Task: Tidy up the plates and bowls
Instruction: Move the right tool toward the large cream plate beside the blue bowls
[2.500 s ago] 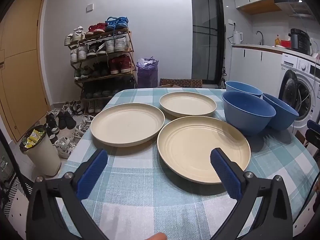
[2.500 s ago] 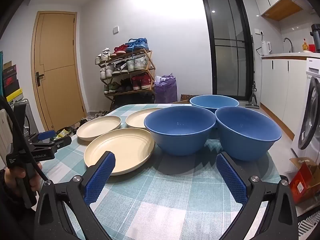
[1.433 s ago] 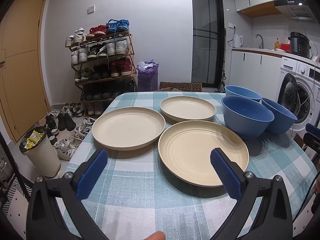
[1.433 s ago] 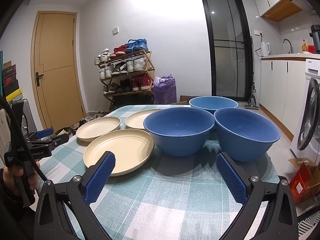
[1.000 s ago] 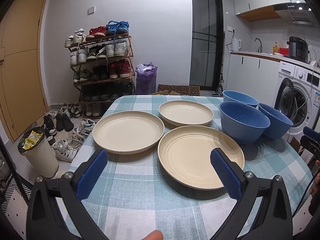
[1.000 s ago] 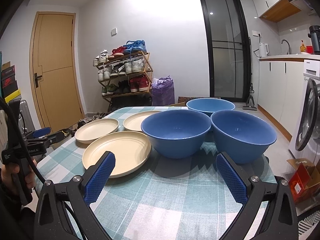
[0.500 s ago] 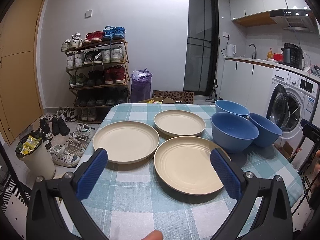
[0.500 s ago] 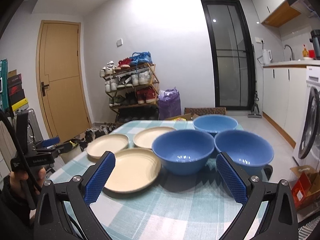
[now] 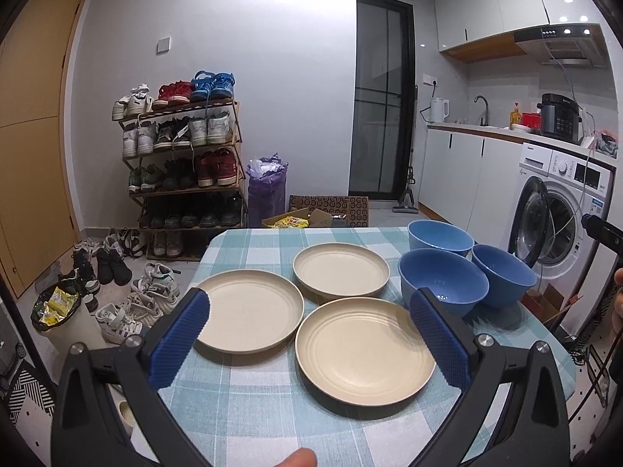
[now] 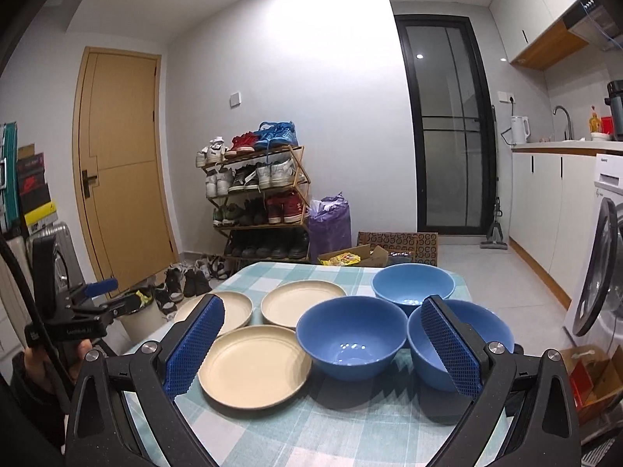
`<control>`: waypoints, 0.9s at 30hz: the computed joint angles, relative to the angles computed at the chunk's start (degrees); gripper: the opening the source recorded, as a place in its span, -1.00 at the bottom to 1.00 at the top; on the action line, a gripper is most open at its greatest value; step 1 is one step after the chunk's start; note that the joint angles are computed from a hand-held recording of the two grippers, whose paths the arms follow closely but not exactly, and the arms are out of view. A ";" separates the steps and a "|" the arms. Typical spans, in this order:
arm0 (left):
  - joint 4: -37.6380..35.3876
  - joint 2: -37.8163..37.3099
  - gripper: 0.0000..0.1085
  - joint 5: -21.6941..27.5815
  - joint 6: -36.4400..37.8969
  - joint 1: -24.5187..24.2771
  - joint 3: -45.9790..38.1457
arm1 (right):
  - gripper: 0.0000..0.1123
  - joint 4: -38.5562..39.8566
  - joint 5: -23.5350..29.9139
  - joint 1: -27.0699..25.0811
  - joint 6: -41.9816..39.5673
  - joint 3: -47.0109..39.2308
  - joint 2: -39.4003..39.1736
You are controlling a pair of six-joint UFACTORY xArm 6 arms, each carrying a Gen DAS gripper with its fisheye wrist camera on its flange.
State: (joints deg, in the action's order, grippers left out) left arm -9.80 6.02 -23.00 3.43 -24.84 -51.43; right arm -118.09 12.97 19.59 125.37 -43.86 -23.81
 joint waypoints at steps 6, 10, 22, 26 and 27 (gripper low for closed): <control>4.89 -0.21 0.90 2.20 -4.41 1.48 -2.58 | 0.83 10.05 -4.54 -2.54 -11.98 -4.35 2.70; 5.28 0.51 0.90 3.05 -4.58 1.77 -4.68 | 0.83 16.51 -6.69 -3.84 -19.50 -7.46 5.58; -8.53 6.14 0.90 9.22 7.19 0.05 -14.81 | 0.83 36.95 -11.36 -6.21 -41.43 -14.66 14.40; -10.56 7.69 0.90 10.59 9.06 0.13 -18.01 | 0.83 41.90 -12.64 -6.94 -46.40 -16.33 16.34; -10.94 7.98 0.90 10.98 9.53 0.17 -18.73 | 0.83 44.25 -12.95 -7.08 -48.60 -16.81 16.83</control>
